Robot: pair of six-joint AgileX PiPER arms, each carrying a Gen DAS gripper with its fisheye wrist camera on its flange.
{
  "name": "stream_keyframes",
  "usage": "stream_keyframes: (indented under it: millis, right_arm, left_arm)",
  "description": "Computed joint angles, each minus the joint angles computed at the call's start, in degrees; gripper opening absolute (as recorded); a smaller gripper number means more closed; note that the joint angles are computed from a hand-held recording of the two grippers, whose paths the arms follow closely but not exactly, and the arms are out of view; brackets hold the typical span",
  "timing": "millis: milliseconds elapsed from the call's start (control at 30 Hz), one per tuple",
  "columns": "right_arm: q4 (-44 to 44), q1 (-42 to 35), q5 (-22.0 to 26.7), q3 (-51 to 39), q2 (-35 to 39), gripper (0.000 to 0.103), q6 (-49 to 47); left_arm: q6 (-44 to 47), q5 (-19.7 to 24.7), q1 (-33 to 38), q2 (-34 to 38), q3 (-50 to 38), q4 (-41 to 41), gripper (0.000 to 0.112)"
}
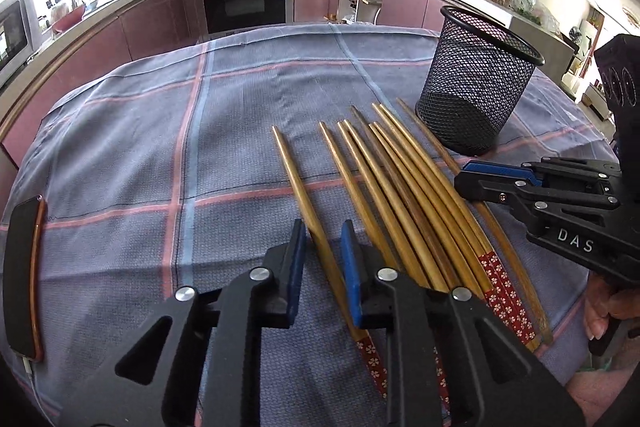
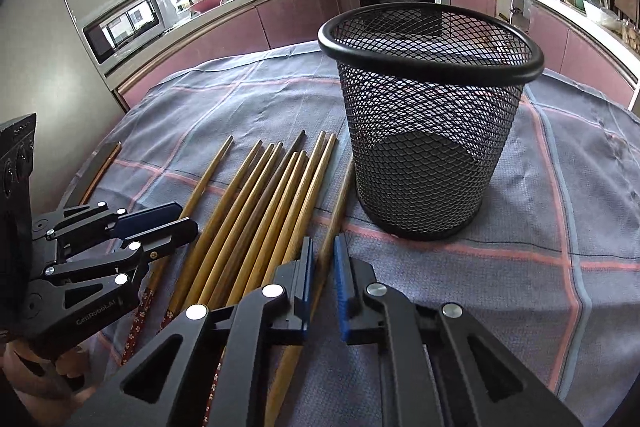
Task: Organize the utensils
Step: 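Lower the left tool onto the chopsticks and close on one chopstick, then lift the chopstick upright with the left tool and drop it into the mesh cup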
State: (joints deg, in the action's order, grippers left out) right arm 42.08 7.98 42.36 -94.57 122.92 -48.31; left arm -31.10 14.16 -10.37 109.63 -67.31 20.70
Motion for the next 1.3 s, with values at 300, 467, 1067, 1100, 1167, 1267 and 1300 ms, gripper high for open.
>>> stream_keyframes:
  millis: [300, 467, 1067, 1100, 1167, 1267, 1300]
  right_arm:
    - [7.95, -2.72, 1.52, 4.05, -3.98, 0.006, -10.12]
    - [13.64, -6.02, 5.32, 4.54, -6.20, 0.006, -15.29]
    - [28.59, -13.49, 11.76, -2.54, -8.13, 0.006, -22.92]
    - [28.97, -13.73, 12.19, -3.68, -7.81, 0.005, -22.76]
    - [29.26, -14.12, 12.98, -6.25, -7.30, 0.006, -22.02]
    - [29.24, -14.45, 13.20, -10.17, -6.38, 0.006, -20.95]
    - [29.18, -14.46, 13.28, -11.53, -6.04, 0.006, -20.37]
  left_arm:
    - [1.90, -1.60, 1.04, -3.12, 2.37, -5.14, 0.008]
    - [15.83, -2.89, 1.99, -7.56, 4.11, -18.37, 0.008]
    - [53.22, -0.88, 3.10, -20.93, -0.24, -55.66, 0.007]
    - [53.43, -0.95, 2.78, -21.13, -1.08, -55.88, 0.007]
    - [52.54, -1.10, 2.08, -21.02, -3.34, -54.91, 0.007]
    - [48.32, -0.79, 0.73, -20.00, -7.57, -50.79, 0.007]
    - [45.06, -0.73, 0.03, -19.51, -9.03, -47.52, 0.007]
